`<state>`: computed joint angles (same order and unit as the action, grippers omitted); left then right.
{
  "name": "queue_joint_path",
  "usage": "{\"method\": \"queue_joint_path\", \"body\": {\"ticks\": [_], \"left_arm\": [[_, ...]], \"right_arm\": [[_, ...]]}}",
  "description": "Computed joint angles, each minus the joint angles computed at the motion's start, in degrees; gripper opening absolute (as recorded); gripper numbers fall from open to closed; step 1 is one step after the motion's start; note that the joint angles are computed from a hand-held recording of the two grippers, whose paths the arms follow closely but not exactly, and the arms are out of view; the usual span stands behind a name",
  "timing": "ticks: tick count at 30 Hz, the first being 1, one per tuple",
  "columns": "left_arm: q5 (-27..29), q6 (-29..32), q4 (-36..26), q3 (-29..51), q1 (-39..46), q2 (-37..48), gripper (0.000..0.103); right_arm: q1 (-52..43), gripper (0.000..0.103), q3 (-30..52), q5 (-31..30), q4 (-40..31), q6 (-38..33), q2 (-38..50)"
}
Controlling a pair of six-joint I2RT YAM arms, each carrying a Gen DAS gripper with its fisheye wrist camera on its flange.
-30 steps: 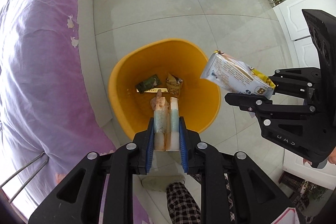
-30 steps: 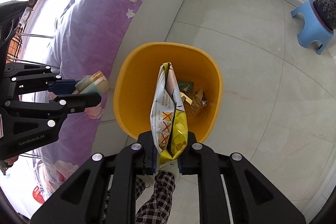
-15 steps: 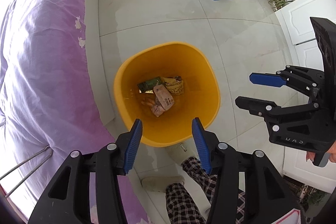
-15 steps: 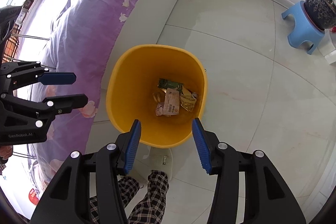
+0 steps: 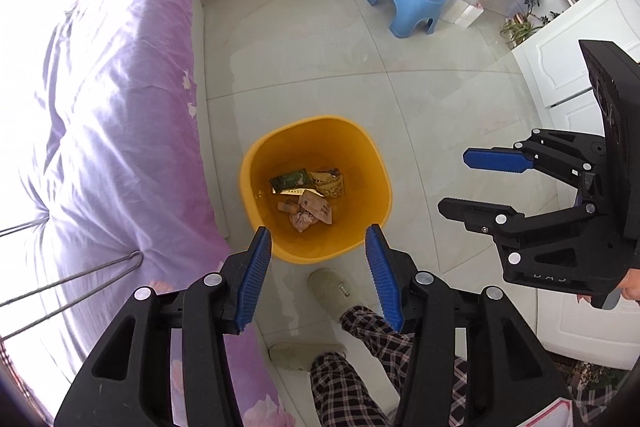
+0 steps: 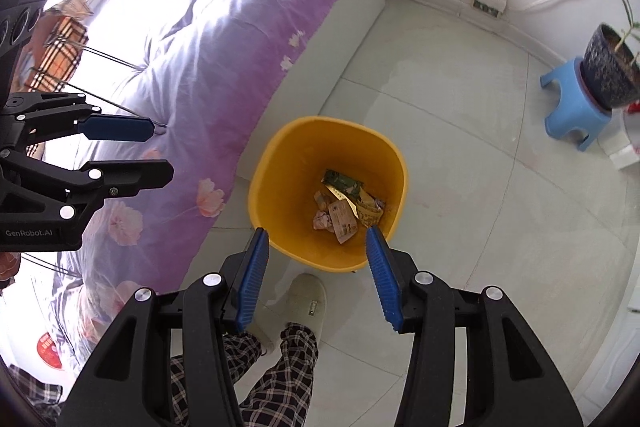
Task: Collect trash
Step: 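Move both open tools back from the bin to the blanket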
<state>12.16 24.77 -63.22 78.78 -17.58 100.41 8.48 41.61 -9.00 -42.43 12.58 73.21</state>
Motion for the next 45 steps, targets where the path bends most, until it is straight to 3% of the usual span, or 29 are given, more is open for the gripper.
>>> {"method": "queue_joint_path", "body": {"ticks": [12, 21, 26, 35, 45], "left_arm": [[4.36, 0.63, -8.55, 1.49, 10.67, -15.11, 0.050], [7.07, 1.59, -16.73, 3.74, 25.84, -25.05, 0.051], [9.25, 3.81, -20.04, 4.91, 39.59, -27.73, 0.052], [12.86, 10.63, -22.99, 11.09, 68.65, -23.49, 0.056], [10.66, 2.18, -15.04, 18.92, 78.94, -12.15, 0.063]], "right_arm": [[9.29, 0.052, 16.46, 2.86, -14.21, 1.70, -7.14], [22.84, 0.052, 31.48, 3.55, -17.24, 6.03, -2.15], [28.85, 0.053, 39.57, 2.86, -16.68, 5.89, 3.40], [36.24, 0.054, 55.05, 0.04, -15.65, 1.94, 16.04], [40.88, 0.057, 81.84, -2.58, -20.39, -4.31, 38.03]]}}
